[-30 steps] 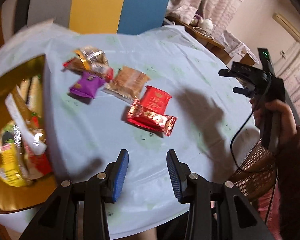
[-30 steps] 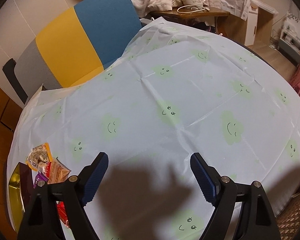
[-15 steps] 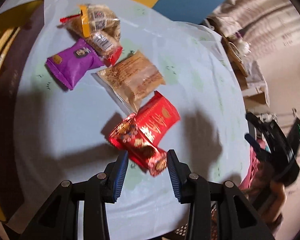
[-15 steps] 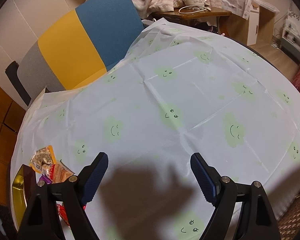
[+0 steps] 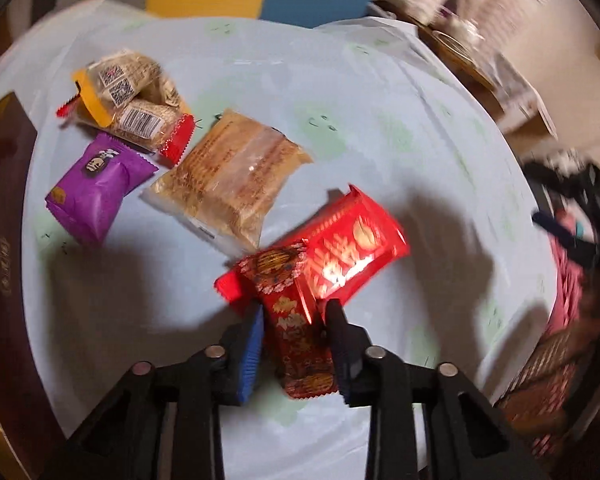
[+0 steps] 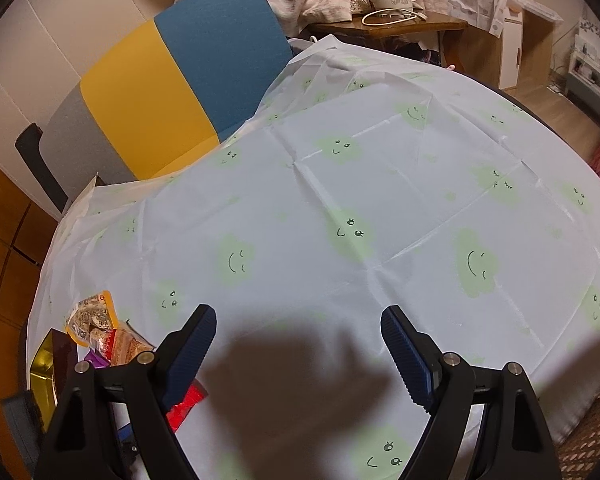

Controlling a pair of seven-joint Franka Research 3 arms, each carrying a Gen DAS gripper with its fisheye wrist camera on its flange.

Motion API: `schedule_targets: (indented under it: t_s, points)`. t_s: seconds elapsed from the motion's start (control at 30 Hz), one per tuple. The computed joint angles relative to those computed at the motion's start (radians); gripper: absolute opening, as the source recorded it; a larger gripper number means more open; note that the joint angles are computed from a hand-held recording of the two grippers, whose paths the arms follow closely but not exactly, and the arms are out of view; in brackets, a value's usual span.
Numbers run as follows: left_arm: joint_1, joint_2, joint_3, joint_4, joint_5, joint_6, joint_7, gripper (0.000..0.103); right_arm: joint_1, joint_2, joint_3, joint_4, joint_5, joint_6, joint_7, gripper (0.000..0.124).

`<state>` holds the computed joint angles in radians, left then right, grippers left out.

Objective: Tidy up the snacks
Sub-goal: 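Grasp the red wafer packet with the left tool and lift it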

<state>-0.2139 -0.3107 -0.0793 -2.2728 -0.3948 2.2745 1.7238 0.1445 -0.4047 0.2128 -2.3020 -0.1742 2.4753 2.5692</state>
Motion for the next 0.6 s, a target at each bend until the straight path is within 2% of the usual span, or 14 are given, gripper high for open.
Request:
schedule_targets:
  t_s: [0.23, 0.47, 0.57, 0.6]
  points:
    - [0.003, -0.141, 0.031, -0.123, 0.075, -0.022, 0.153, 0.024, 0.0, 0.0, 0.0, 0.0, 0.0, -0.005, 0.007, 0.085]
    - [-0.015, -0.236, 0.022, -0.247, 0.175, 0.096, 0.164, 0.027, 0.004, 0.002, -0.006, 0.0, 0.01, -0.018, 0.0, 0.085]
    - [-0.042, -0.251, 0.05, -0.273, 0.154, 0.135, 0.164, 0.026, 0.009, 0.008, -0.009, 0.006, 0.016, -0.033, -0.008, 0.085]
    - [-0.048, -0.259, 0.061, -0.283, 0.151, 0.145, 0.177, 0.023, 0.01, 0.01, -0.01, 0.007, 0.018, -0.036, -0.011, 0.085]
